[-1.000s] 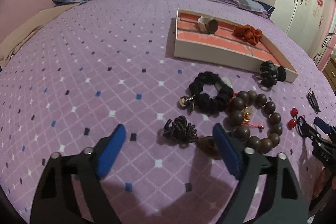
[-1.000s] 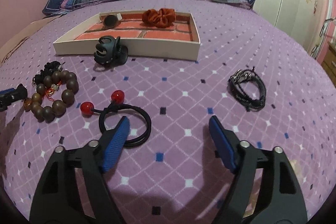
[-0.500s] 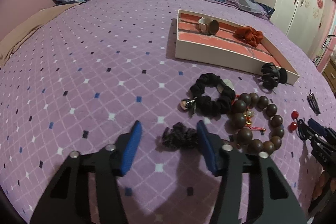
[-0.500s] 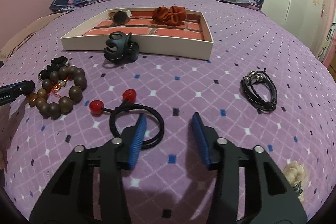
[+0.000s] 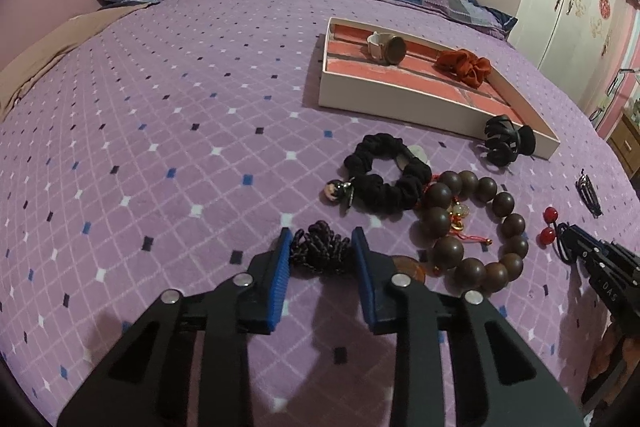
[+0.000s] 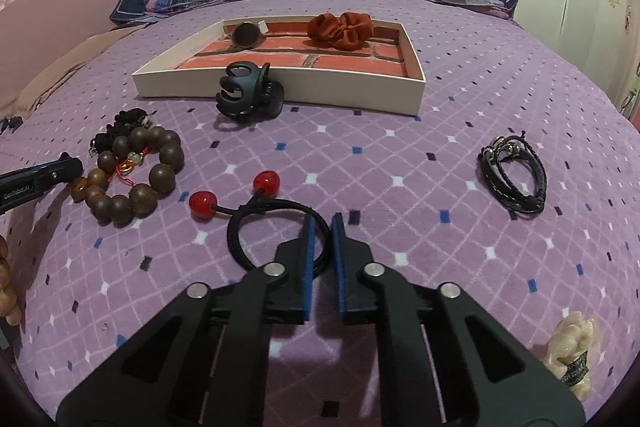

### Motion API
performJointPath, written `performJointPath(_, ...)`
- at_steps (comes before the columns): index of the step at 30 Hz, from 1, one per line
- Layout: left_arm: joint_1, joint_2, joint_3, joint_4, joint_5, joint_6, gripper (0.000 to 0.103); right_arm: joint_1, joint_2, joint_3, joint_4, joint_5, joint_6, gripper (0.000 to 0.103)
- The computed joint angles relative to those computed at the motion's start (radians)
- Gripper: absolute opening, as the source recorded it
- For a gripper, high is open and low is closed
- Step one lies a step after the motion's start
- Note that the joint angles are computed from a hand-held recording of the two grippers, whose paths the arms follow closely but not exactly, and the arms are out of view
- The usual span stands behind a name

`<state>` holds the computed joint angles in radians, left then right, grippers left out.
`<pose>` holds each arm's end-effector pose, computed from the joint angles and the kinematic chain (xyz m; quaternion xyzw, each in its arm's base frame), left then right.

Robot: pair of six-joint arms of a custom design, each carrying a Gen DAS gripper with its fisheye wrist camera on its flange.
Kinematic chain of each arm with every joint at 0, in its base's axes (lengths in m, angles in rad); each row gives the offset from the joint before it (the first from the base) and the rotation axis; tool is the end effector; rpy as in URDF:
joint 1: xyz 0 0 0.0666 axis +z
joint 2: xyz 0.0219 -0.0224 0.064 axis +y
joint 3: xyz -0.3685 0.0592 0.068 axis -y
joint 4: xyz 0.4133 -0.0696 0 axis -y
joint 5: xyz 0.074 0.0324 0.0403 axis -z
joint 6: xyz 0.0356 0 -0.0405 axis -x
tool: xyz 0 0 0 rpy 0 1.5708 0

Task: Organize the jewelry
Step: 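Grasp the dark tassel pendant with the left tool while the right tool grasps the red-bead hair tie, then carry pendant and hair tie into the tray and open both tools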

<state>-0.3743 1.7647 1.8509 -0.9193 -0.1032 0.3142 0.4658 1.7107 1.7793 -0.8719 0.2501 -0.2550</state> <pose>0.6014 -0.2327 0.4336 0.0094 0.9316 -0.0762 0.3552 0.5654 0.2739 0.4361 -0.0504 0.9198 0.0228 0.3884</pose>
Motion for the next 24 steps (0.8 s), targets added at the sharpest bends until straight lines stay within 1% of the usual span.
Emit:
performJointPath(4, -0.001, -0.020, -0.028, 0.023, 0.001, 0.017, 0.028, -0.006, -0.006, -0.008, 0.010, -0.027, -0.006, 0.005)
performJointPath(12, -0.017, -0.044, -0.047, 0.028, -0.037, 0.038, 0.027, -0.020, -0.026, -0.024, 0.043, -0.069, -0.019, 0.004)
performJointPath(20, -0.037, -0.048, -0.028, 0.030, -0.078, 0.011, 0.027, -0.026, -0.029, 0.000, 0.080, -0.059, 0.006, 0.004)
performJointPath(24, -0.045, -0.040, 0.007, 0.025, -0.103, -0.011, 0.027, -0.029, -0.020, 0.027, 0.085, -0.061, 0.015, 0.004)
